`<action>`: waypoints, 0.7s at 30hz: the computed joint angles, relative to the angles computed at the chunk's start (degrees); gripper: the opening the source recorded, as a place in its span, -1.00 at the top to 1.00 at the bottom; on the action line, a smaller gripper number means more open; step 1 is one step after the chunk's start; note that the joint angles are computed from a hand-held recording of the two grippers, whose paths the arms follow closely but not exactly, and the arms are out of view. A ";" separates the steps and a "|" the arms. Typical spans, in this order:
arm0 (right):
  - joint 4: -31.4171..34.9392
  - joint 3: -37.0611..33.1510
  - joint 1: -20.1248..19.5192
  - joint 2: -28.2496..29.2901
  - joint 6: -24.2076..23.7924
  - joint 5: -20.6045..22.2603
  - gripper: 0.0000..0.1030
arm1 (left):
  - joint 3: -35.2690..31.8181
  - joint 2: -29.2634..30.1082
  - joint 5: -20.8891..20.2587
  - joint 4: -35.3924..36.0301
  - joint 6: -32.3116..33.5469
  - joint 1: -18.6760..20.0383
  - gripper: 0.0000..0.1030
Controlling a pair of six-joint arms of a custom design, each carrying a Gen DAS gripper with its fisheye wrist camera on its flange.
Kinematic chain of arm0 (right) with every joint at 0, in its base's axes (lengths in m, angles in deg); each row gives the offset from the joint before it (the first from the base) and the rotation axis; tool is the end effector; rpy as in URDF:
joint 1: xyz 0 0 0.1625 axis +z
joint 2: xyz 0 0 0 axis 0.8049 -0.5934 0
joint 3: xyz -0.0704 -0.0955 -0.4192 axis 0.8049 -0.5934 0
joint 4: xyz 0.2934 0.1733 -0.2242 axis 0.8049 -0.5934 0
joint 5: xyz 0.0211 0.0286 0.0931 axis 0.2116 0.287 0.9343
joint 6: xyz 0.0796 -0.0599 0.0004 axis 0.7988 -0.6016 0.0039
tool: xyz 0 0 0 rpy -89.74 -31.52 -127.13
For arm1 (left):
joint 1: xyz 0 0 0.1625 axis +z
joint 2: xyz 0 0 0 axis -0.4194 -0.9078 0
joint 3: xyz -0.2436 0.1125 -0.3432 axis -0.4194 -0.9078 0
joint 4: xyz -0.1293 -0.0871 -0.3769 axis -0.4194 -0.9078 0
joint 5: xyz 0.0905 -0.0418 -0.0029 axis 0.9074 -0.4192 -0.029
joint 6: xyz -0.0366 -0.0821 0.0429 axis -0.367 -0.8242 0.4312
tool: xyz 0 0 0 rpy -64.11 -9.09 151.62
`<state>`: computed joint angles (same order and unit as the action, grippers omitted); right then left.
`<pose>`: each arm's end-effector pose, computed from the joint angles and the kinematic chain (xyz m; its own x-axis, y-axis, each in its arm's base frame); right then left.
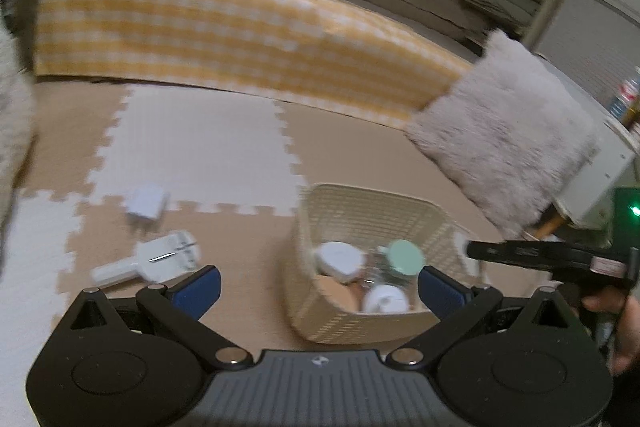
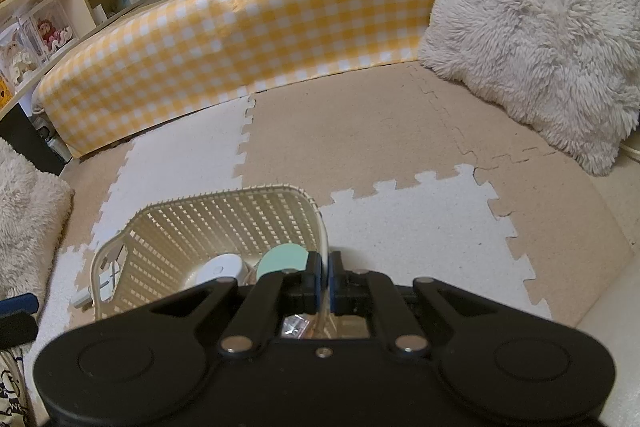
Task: Organize rigid objects
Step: 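Open the left tool and withdraw it from the basket, then move the left tool to the white USB charger and grasp it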
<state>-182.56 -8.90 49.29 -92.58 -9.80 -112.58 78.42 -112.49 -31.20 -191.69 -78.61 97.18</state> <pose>0.2768 -0.7878 0.0192 -0.8228 -0.2650 0.5027 -0.5017 0.7542 -0.4237 -0.0089 -0.6491 0.2919 -0.9066 -0.0961 -0.4109 0.2550 0.6512 -0.7148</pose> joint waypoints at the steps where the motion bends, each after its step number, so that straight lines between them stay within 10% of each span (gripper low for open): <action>1: -0.02 0.00 0.02 0.01 -0.03 -0.04 0.92 | 0.05 -0.01 0.49 -0.63 -0.12 0.35 -1.00; 21: -0.17 0.00 0.15 0.09 -0.41 -0.30 0.91 | -10.54 9.43 9.00 -9.23 24.30 6.50 -1.00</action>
